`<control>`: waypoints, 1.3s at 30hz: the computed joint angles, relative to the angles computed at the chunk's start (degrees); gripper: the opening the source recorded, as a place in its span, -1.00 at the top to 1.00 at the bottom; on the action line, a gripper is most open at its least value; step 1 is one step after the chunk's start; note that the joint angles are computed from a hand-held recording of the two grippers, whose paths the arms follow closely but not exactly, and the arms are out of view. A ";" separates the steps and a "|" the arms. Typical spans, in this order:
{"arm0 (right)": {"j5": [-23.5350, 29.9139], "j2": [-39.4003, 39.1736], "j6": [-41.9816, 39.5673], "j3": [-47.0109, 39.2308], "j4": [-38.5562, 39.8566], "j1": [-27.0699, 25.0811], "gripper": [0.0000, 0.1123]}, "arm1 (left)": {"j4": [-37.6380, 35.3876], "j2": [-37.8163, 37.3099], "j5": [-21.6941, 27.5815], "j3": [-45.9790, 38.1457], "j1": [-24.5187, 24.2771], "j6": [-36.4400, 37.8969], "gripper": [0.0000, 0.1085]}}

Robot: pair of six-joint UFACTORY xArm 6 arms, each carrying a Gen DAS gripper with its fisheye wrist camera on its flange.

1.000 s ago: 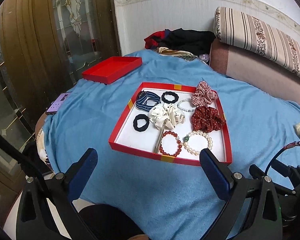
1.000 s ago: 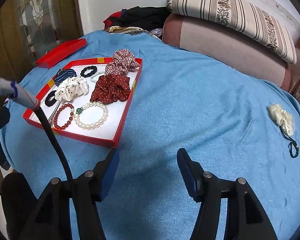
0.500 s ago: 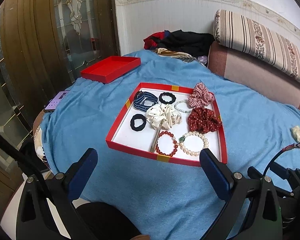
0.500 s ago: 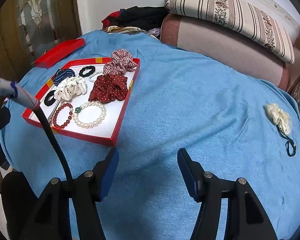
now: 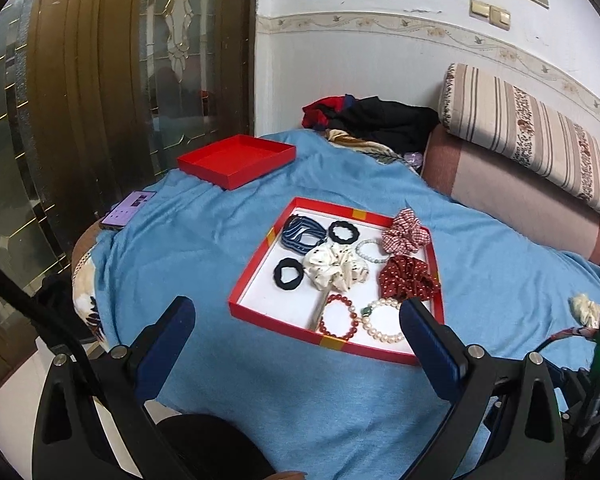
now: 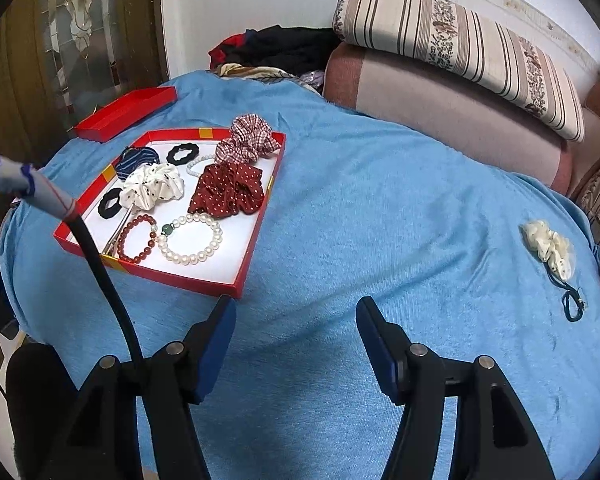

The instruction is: Organize jewelry

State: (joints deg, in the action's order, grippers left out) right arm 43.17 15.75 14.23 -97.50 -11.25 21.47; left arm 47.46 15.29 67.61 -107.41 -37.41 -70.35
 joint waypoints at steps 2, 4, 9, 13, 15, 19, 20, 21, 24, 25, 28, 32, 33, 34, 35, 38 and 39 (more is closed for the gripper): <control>-0.49 -0.37 0.48 0.43 -0.72 0.21 -0.23 | 0.33 0.04 1.08 -0.02 -0.10 -0.02 -0.89; -0.98 -0.74 0.77 0.93 -1.44 0.43 -0.23 | 0.36 0.29 1.84 -0.26 -0.29 0.49 -0.89; -1.01 -0.85 0.89 1.17 -1.34 0.55 -0.24 | -0.07 1.75 3.26 -2.03 -1.09 3.48 -0.89; -0.62 -0.54 0.91 0.97 -1.23 0.44 -0.25 | -0.70 3.15 3.71 -3.75 -1.47 5.63 -0.89; -0.26 -0.42 1.25 0.91 -1.39 0.47 -0.25 | -1.66 3.73 4.02 -4.47 -1.38 6.36 -0.89; 0.14 -0.20 1.47 0.88 -1.23 0.38 -0.25 | -3.04 4.09 4.13 -4.69 -1.10 6.69 -0.89; 0.21 -0.17 1.65 0.93 -1.35 0.40 -0.25 | -3.10 4.32 4.31 -4.96 -1.10 6.85 -0.89; 0.26 -0.14 1.62 0.95 -1.32 0.38 -0.25 | -3.20 4.44 4.40 -5.04 -1.08 7.01 -0.89; 0.23 -0.11 1.58 1.13 -1.27 0.32 -0.25 | -3.92 4.91 4.46 -5.49 -0.94 7.71 -0.89; 0.25 -0.08 1.47 1.14 -1.23 0.26 -0.25 | -4.55 5.11 4.27 -5.64 -0.85 8.23 -0.89; 0.38 0.04 1.26 1.16 -1.16 0.07 -0.26 | -6.05 5.65 3.81 -5.90 -0.57 9.46 -0.89; 0.67 0.26 1.23 1.01 -1.02 -0.14 -0.26 | -7.23 6.26 3.52 -6.22 -0.43 10.27 -0.89; 0.78 0.34 1.31 0.93 -1.03 -0.18 -0.26 | -7.42 6.36 3.47 -6.26 -0.39 10.49 -0.89; 0.84 0.47 1.17 0.82 -0.90 -0.25 -0.26 | -7.55 6.31 3.39 -6.15 -0.32 10.60 -0.89; 1.02 0.55 1.01 0.75 -0.82 -0.28 -0.26 | -7.73 6.29 3.28 -6.04 -0.25 10.65 -0.89; 1.12 0.67 0.60 0.74 -0.74 -0.27 -0.26 | -8.42 6.31 3.08 -5.87 0.06 10.71 -0.89; 1.17 0.72 0.44 0.70 -0.71 -0.25 -0.26 | -8.72 6.25 2.93 -5.68 0.19 10.70 -0.89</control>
